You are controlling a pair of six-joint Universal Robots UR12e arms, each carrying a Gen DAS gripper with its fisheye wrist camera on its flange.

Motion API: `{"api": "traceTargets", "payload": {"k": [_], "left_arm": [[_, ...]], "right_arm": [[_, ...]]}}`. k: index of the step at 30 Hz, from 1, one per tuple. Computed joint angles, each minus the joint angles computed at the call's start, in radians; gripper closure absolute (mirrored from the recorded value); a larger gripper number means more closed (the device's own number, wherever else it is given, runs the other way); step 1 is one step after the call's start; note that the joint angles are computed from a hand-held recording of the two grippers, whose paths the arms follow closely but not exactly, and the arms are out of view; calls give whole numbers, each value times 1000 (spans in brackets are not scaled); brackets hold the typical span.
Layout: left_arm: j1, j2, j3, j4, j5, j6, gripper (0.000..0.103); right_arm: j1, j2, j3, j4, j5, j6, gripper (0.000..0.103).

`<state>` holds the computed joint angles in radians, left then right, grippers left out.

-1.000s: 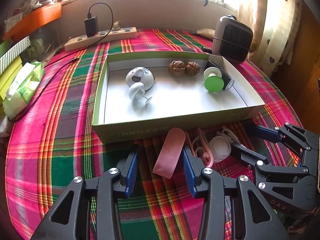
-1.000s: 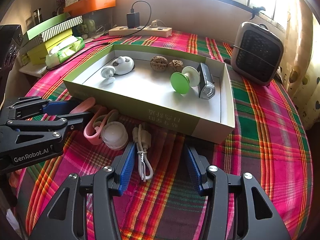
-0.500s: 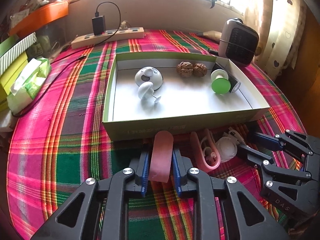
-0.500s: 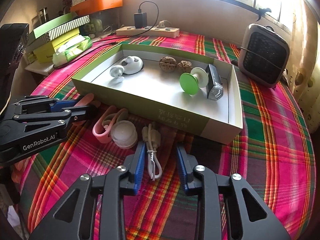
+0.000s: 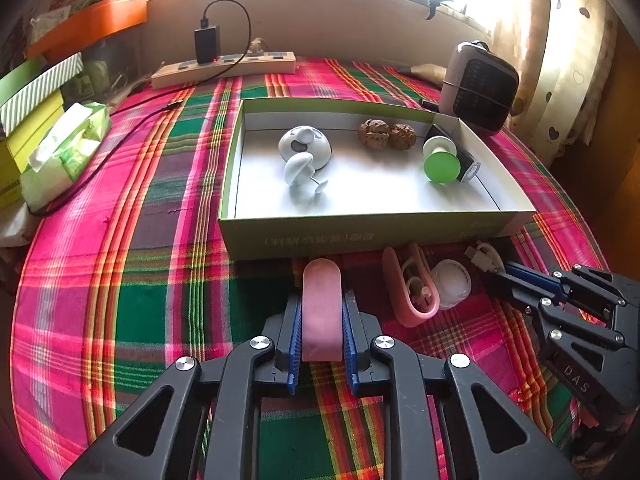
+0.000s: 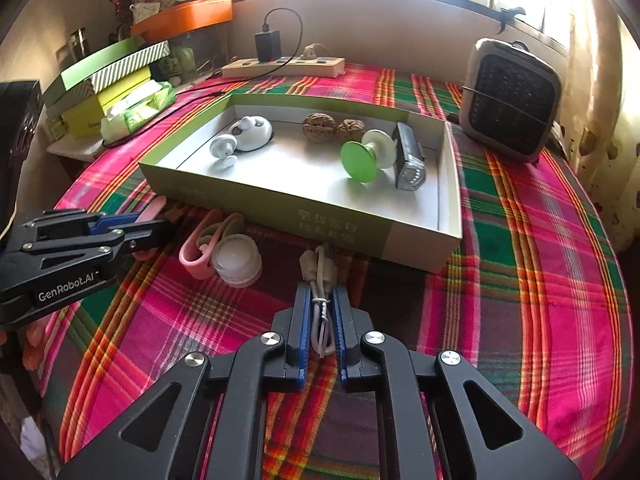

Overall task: Organize objects
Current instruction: 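Close the left gripper on the pink strap while the right gripper grasps the white cable, then lift the pink strap and white cable and carry both toward the box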

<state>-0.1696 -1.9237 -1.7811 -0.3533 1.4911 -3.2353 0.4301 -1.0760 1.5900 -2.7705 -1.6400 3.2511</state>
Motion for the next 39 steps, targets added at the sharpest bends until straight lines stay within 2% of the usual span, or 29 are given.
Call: {"api": "traceTargets", "payload": {"k": [15, 39], "left_arm": [[-6, 4, -8, 8, -13, -8, 87], [-9, 16, -10, 39, -14, 1, 87]], "right_arm": [[-17, -19, 35, -34, 42, 49, 92], [-9, -24, 31, -57, 32, 34, 92]]}}
